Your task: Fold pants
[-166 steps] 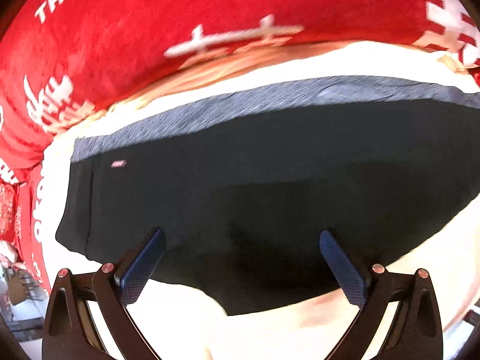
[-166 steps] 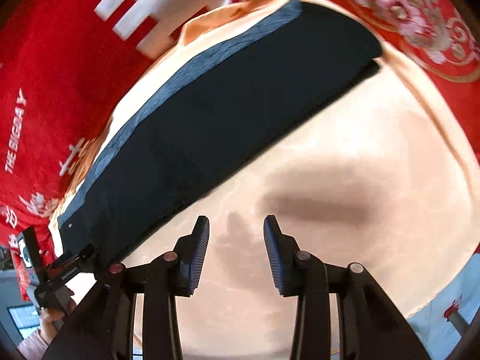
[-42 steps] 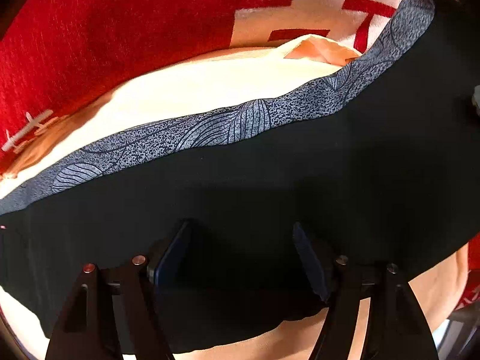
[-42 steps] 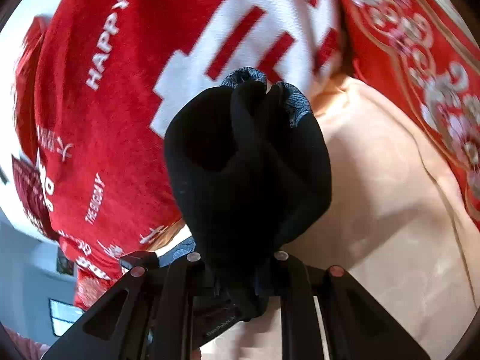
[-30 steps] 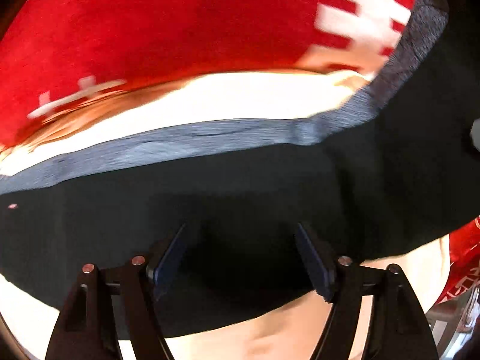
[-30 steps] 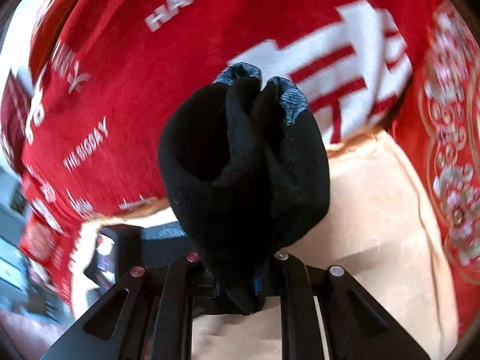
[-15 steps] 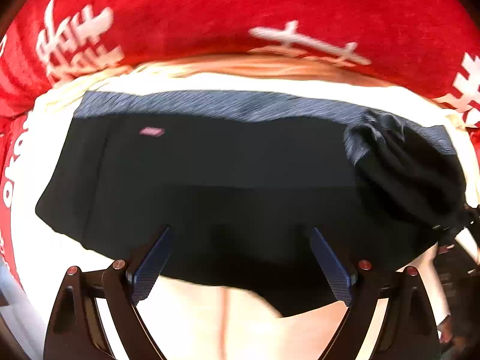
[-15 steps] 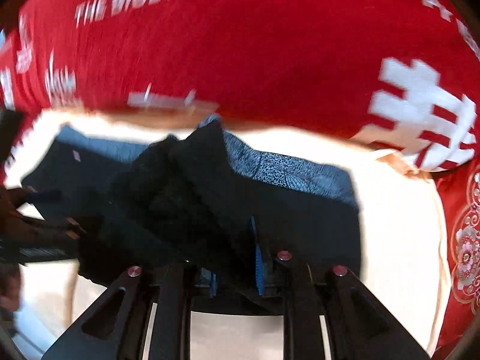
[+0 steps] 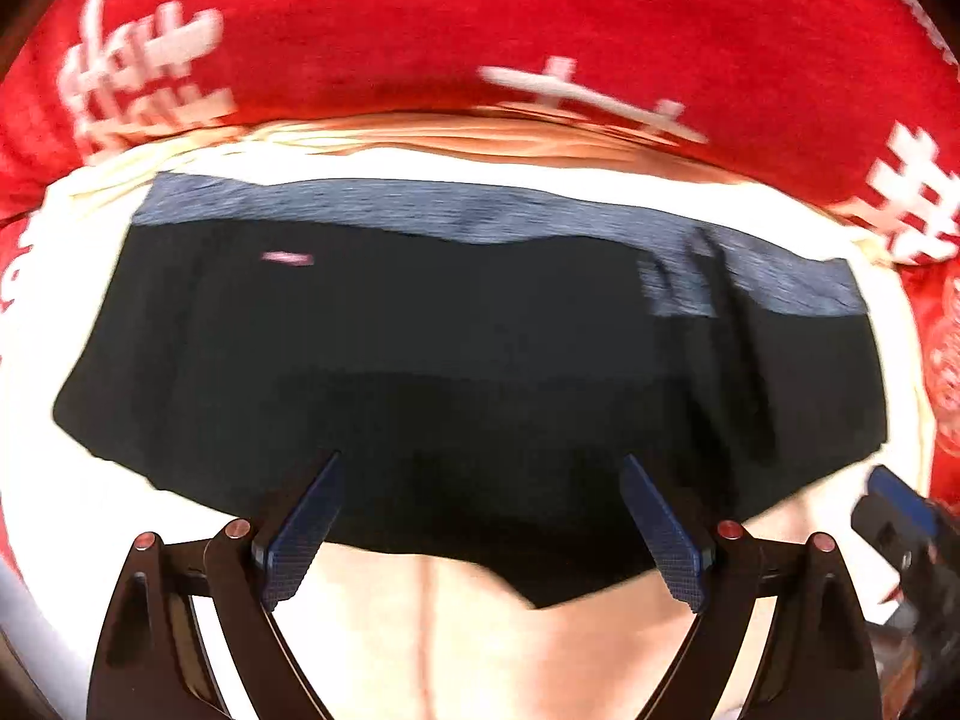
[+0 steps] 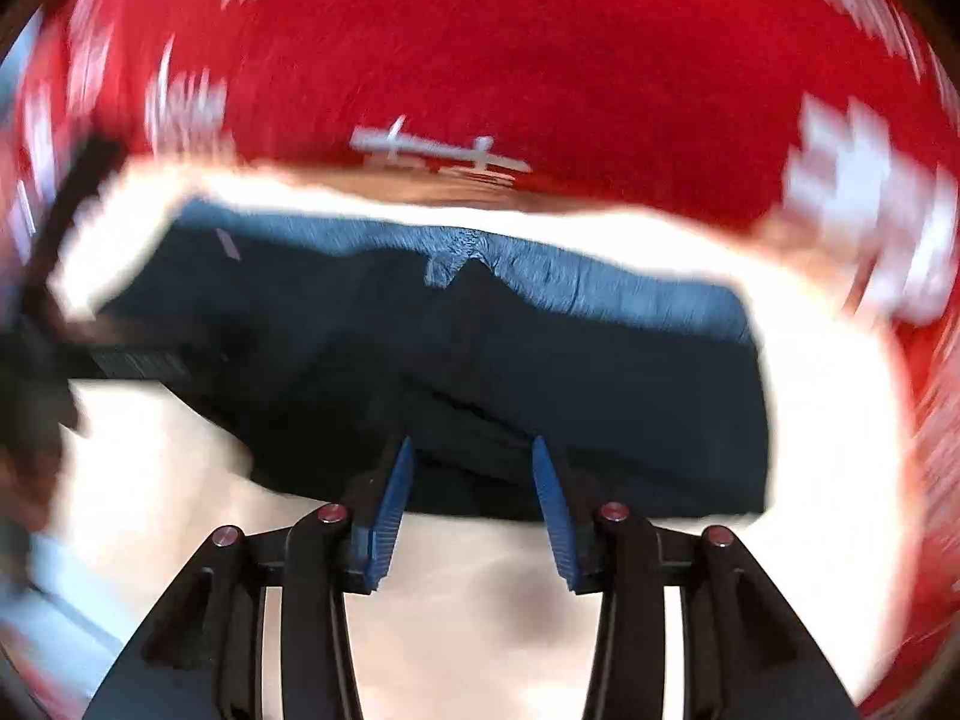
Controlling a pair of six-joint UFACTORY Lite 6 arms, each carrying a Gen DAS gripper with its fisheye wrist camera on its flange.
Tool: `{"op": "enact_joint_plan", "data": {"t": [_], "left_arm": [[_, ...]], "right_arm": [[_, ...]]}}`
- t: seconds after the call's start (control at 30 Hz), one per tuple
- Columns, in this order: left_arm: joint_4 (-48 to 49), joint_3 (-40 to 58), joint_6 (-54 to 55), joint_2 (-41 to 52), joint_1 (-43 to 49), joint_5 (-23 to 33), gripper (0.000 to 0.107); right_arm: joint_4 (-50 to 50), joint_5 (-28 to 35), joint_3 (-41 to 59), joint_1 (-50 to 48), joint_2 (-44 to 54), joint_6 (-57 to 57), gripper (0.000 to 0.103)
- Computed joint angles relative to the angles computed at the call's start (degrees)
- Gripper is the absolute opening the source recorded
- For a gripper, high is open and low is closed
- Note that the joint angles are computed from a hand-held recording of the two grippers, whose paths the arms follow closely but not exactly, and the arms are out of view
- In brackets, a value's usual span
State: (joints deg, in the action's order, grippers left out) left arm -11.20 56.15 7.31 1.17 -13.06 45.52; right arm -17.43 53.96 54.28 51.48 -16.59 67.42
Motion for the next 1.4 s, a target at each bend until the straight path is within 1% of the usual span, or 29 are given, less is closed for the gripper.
{"op": "enact_joint_plan", "data": {"t": [0.07,0.17,0.23,0.27,0.33,0.37,0.47,0.57,0.6,0.63,0.67,0.7,0.77,0.83,0.9,0.93,1.0,1.07,1.1,1.13,1.17,1.2,1.23,1.3,1.33,1.4], "left_arm": [[-0.41,0.95,-0.96,1.52,-3.53,-0.74,0.093],[-2.79,-0.9,-0.12,1.63,-6.96,-1.32,0.093],[-2.74,-1.27,-2.09,1.93,-9.76,-1.33,0.093],[-0.96,-1.5,-4.68,2.43,-11.6,-2.34,0.093],[0.92,-1.37,-7.56,4.12,-13.26,-4.59,0.093],[1.04,-0.88,-8.53,5.29,-13.37,-5.14,0.093],[-0.63,0.49,-8.31,8.85,-12.7,-6.33,0.093],[0.89,0.99,-8.77,11.15,-12.24,-7.9,0.093],[1.5,1.61,-9.45,12.2,-12.59,-8.23,0.093],[2.04,1.94,-10.06,12.54,-12.71,-8.08,0.093],[2.4,2.22,-10.53,12.59,-12.73,-7.77,0.093],[2.72,2.26,-10.88,12.06,-12.54,-7.32,0.093],[2.67,2.06,-9.5,10.53,-10.77,-6.5,0.093],[3.46,1.95,-9.54,9.55,-10.08,-6.18,0.093],[5.25,2.0,-10.88,9.23,-9.62,-6.15,0.093],[6.4,2.15,-11.9,9.18,-9.28,-5.86,0.093],[7.37,2.98,-12.35,9.73,-8.09,-5.27,0.093],[8.5,4.42,-13.09,10.13,-7.73,-4.36,0.093],[8.97,5.19,-13.15,10.03,-7.67,-4.0,0.093],[9.54,6.04,-13.63,10.08,-7.96,-3.53,0.093],[9.96,7.03,-14.04,10.17,-8.28,-2.86,0.093],[9.94,8.58,-13.93,10.76,-8.33,-2.19,0.093],[9.93,10.45,-14.36,11.2,-8.87,-1.36,0.093],[9.48,12.7,-14.56,10.63,-9.89,0.21,0.093],[8.73,14.95,-14.64,11.57,-11.14,0.64,0.093],[7.69,19.13,-15.09,14.36,-13.52,1.43,0.093]], "right_arm": [[8.6,-6.7,-6.74,-7.34,-8.2,-2.32,0.046],[26.59,-14.96,-18.0,-19.14,-18.98,-12.25,0.046],[38.58,-17.96,-24.22,-25.7,-23.65,-20.03,0.046],[44.43,-18.94,-27.01,-28.41,-25.62,-24.29,0.046],[53.06,-22.26,-31.13,-30.52,-26.72,-30.86,0.046],[59.06,-24.24,-33.15,-31.38,-26.41,-35.95,0.046],[77.05,-27.44,-37.55,-34.3,-23.6,-51.05,0.046],[94.21,-28.11,-40.86,-37.61,-21.69,-65.62,0.046],[96.98,-27.8,-41.45,-38.66,-21.68,-67.76,0.046],[99.83,-27.2,-41.93,-39.88,-21.2,-70.36,0.041],[100.27,-26.31,-42.23,-41.52,-21.32,-70.92,0.03],[98.32,-25.67,-41.68,-42.94,-20.98,-69.68,0.006],[91.12,-24.56,-38.76,-43.88,-19.63,-64.35,0.006],[85.54,-24.14,-36.2,-42.48,-21.51,-60.46,0.006],[76.53,-24.32,-32.82,-38.12,-21.27,-52.96,0.006],[75.36,-25.03,-32.47,-36.13,-20.65,-51.24,0.006],[79.35,-27.64,-33.71,-32.39,-17.08,-52.84,0.006],[85.89,-29.89,-34.89,-30.35,-11.51,-59.42,0.006],[88.82,-30.02,-35.1,-30.38,-10.09,-62.64,0.006],[89.91,-29.59,-35.28,-31.0,-10.16,-63.89,0.007],[88.61,-27.62,-34.15,-32.3,-9.66,-64.35,0.009],[84.9,-24.86,-31.76,-33.5,-8.37,-63.38,0.019],[80.11,-21.02,-28.97,-34.89,-7.52,-62.26,0.036],[70.03,-13.05,-23.3,-37.56,-8.39,-60.04,0.054],[65.73,-10.54,-21.14,-38.84,-10.49,-59.43,0.055],[59.58,-5.17,-17.42,-45.66,-14.81,-62.07,0.056]]}}
